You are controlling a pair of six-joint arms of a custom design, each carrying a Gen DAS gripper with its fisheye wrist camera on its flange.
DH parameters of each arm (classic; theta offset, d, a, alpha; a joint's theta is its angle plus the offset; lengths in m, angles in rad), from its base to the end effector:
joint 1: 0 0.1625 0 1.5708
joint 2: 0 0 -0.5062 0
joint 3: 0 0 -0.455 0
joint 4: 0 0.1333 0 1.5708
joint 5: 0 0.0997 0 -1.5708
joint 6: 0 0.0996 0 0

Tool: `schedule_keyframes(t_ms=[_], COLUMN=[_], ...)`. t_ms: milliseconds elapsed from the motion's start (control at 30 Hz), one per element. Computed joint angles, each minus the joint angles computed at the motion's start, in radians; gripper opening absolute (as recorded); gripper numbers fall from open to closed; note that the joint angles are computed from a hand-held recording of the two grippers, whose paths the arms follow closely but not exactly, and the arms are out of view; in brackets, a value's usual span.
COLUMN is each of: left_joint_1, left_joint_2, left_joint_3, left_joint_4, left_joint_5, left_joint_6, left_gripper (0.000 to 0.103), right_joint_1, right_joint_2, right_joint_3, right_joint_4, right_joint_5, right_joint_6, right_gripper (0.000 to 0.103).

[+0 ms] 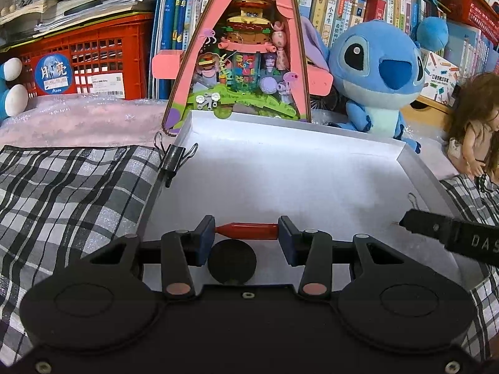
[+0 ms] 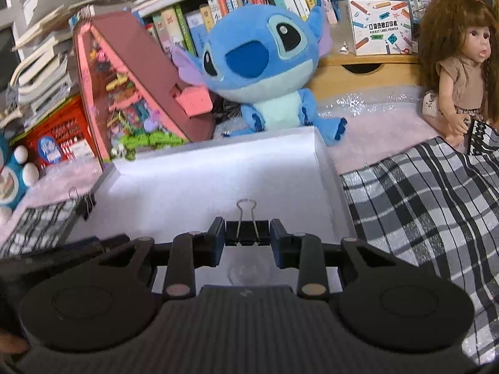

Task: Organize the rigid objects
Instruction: 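Carry the red crayon and binder clip in both grippers over the white tray, then open the left gripper dropping the crayon while the right gripper releases the clip, then move both grippers back toward the blue shoe pieces and brown ball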

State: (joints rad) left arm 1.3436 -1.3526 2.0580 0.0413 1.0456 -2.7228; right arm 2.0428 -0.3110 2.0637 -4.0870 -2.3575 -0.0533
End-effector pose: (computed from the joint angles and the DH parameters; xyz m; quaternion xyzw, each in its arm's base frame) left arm 0.0768 -0.4812 0.2300 0.1823 0.8721 -0.3622 0.2738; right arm 0.2925 -0.4348 -0.1120 0.0847 -0.8648 0.4105 0.2764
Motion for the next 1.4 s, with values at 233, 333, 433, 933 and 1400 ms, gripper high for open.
schedule_keyframes(t_ms=[233,333,433,933,1400], left_joint_1=[-0.003,-0.003,-0.003,-0.040,-0.087], left_joint_2=[0.000,-0.001,-0.002,-0.105,-0.342], left_joint_3=[0.004,0.005,0.008,0.093,0.244], left_joint_4=[-0.006,-0.009,-0.015,-0.047,0.008], left_joint_5=[-0.007,-0.007,-0.007,-0.006,0.058], left_joint_6=[0.000,0.004,0.012,0.038,0.071], left_gripper=[0.042,0.042,0.042,0.074,0.082], right_joint_1=[-0.011,-0.015,-0.018,0.022,0.115], right_joint_2=[0.001,0.003,0.003,-0.001,0.000], right_joint_3=[0.001,-0.005,-0.007,0.017,0.121], right_joint_4=[0.024,0.039,0.051,-0.039,-0.200], right_joint_5=[0.003,0.001,0.002,0.011,0.043], right_joint_6=[0.005,0.006,0.015,-0.046,-0.172], right_gripper=[0.036,0.036,0.036,0.065,0.089])
